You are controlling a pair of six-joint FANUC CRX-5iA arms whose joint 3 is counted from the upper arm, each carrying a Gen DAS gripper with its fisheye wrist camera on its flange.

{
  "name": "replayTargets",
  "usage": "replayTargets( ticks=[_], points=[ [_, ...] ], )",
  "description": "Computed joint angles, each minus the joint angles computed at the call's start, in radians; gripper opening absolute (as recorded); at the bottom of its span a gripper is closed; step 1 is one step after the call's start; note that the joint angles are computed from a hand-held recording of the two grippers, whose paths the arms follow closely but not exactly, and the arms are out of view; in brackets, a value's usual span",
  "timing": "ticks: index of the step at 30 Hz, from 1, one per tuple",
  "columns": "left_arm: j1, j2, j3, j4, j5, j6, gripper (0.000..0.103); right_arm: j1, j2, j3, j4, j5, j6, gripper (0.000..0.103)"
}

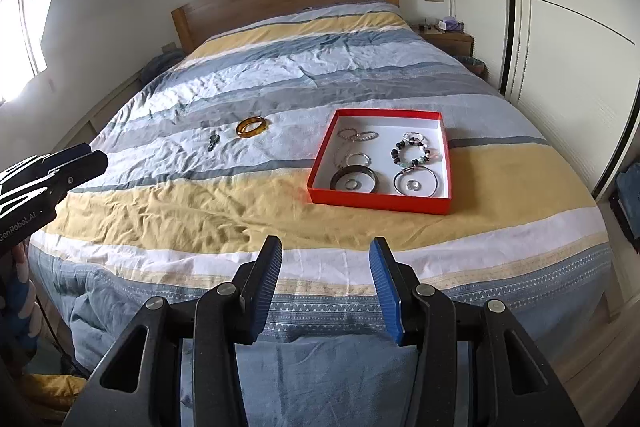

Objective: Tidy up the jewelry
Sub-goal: 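Withdraw both tools toward the silver watch and amber bangle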

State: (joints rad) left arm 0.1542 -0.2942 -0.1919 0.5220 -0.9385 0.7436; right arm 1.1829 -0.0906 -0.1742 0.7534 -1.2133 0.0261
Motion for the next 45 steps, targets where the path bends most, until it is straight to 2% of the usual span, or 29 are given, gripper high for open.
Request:
replayTargets(
  ticks=[13, 18, 22, 28, 34, 45],
  points=[
    [0.091, 0.0, -0.03, 0.05, -0.017, -0.032, 0.046, 0.007, 0.082, 0.109, -0.016, -0.032, 0.092, 0.046],
    [0.118, 0.059, 0.0, 0.035, -0.033, 0.006, 0.046, -0.022, 0.132, 0.177, -0.035, -0.016, 0.182, 0.046],
    [0.128, 0.125, 0.036, -0.004, -0.008, 0.056, 0.046, -0.074, 0.185, 0.24, -0.058, 0.039, 0.264, 0.046],
    [0.124, 0.293, 0.157, -0.093, 0.025, 0.16, 0.046, -0.18, 0.311, 0.373, -0.13, 0.147, 0.397, 0.046],
    [0.097, 0.502, 0.339, -0.168, 0.045, 0.259, 0.046, -0.287, 0.5, 0.59, -0.252, 0.203, 0.574, 0.046],
    [0.034, 0.894, 0.728, -0.121, -0.031, 0.332, 0.046, -0.438, 0.884, 1.101, -0.455, 0.149, 0.822, 0.046]
  ],
)
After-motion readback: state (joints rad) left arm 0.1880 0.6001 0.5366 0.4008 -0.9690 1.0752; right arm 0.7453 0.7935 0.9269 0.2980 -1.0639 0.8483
